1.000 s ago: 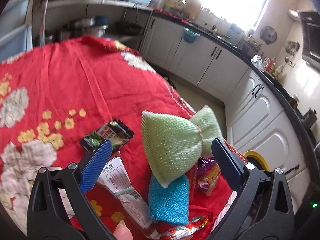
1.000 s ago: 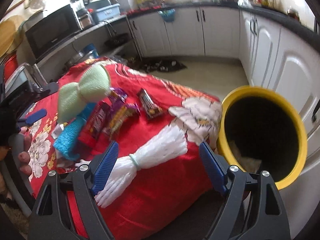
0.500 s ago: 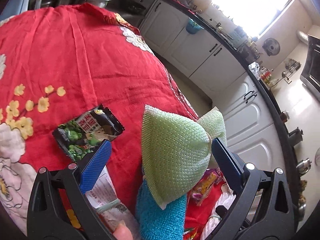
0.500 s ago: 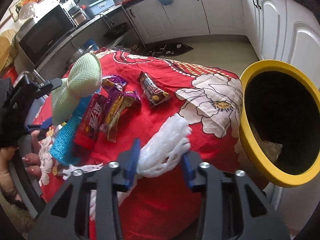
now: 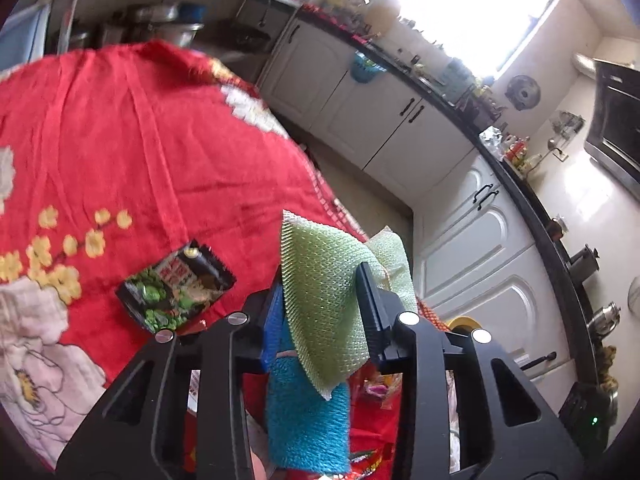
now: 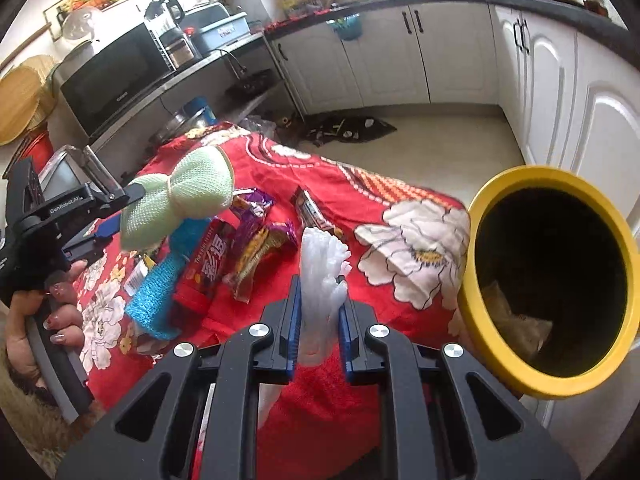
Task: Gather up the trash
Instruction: 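Grasp the green sponge with the left gripper while the right gripper grasps the white fork bundle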
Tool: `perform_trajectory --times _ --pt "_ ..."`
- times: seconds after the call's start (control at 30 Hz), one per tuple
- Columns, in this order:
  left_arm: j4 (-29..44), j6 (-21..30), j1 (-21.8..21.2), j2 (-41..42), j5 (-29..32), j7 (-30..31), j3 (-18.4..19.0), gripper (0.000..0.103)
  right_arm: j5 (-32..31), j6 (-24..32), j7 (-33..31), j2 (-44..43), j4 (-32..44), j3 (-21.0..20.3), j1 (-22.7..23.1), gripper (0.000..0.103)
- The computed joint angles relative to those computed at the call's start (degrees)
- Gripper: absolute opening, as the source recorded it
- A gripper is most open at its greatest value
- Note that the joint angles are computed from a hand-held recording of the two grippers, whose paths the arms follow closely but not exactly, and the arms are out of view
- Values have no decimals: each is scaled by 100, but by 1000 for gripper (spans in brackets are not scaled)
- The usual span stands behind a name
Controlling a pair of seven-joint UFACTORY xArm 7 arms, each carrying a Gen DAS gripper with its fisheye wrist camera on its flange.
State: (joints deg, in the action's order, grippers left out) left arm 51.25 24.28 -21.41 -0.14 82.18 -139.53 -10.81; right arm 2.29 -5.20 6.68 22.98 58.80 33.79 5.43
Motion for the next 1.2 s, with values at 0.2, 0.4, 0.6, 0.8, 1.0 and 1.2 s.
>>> perform_trajectory --times 0.2,0.4,0.6,0.8,1.0,1.2 --pt "57 217 -98 -166 4 159 -127 25 -78 -147 21 -247 -176 112 -145 16" --pt "362 516 -254 -136 -130 576 -264 25 -378 -380 214 -542 -435 360 -518 15" --pt "749 781 -449 44 -192 966 -322 25 -825 -560 624 -831 -640 549 -930 15" --pt "1132 850 -666 302 -159 1203 -277 25 -1180 -791 1073 -1190 -880 362 -1043 15" --pt "1597 835 -895 651 -105 1427 -172 25 -1533 -972 1514 -1536 -1100 -12 -1029 16" --pt "2115 768 -1146 1045 -123 1739 -14 25 -1596 -1130 1700 -1795 -1291 -709 -632 15"
